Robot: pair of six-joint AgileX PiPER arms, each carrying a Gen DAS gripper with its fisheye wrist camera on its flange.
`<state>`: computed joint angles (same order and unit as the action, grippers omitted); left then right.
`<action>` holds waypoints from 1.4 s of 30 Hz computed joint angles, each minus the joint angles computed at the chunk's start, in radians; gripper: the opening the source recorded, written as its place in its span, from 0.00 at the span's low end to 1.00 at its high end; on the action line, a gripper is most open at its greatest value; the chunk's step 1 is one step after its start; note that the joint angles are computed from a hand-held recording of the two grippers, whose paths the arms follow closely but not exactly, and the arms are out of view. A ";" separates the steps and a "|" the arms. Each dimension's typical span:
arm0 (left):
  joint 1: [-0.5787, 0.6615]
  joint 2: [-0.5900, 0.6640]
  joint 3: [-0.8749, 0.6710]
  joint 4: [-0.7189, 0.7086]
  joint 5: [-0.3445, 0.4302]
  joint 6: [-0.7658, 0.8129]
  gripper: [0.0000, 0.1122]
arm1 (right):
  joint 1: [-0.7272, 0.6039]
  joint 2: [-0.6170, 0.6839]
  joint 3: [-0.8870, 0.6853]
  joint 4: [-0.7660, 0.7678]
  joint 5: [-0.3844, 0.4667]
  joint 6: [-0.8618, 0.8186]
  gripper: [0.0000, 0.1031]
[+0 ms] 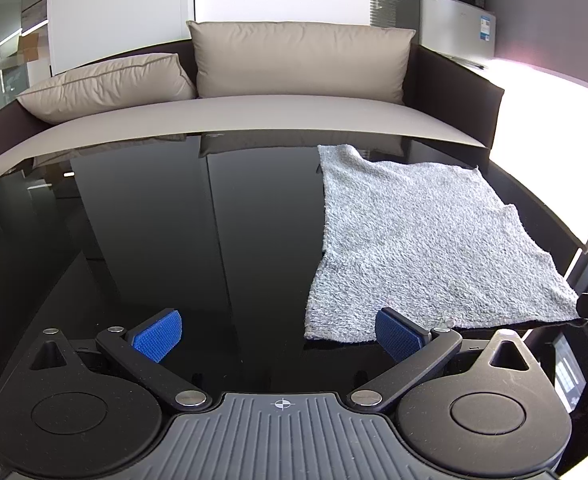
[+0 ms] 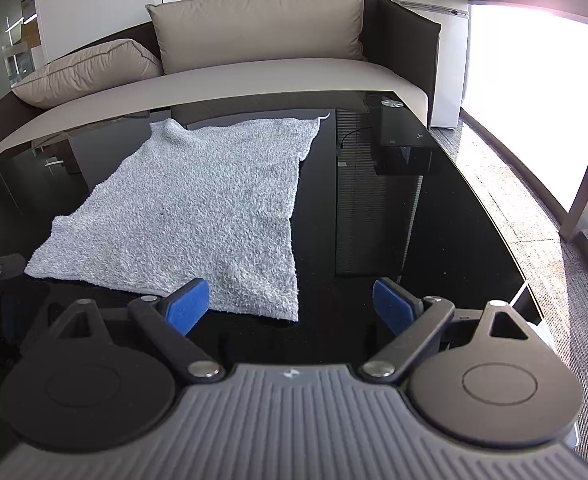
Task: Fold towel
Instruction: 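Move both open grippers to one edge of the flat grey towel, then close both grippers on the towel edge, side by side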
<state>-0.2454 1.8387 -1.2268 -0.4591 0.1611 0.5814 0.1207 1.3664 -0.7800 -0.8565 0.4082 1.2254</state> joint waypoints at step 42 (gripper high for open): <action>0.021 0.037 -0.012 -0.460 0.098 0.527 0.20 | -0.011 0.001 0.000 0.172 -0.060 -0.241 0.28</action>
<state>-0.2244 1.8754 -1.2389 -0.9191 0.2587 1.1086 0.1095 1.3673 -0.7805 -0.6846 0.3483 0.9847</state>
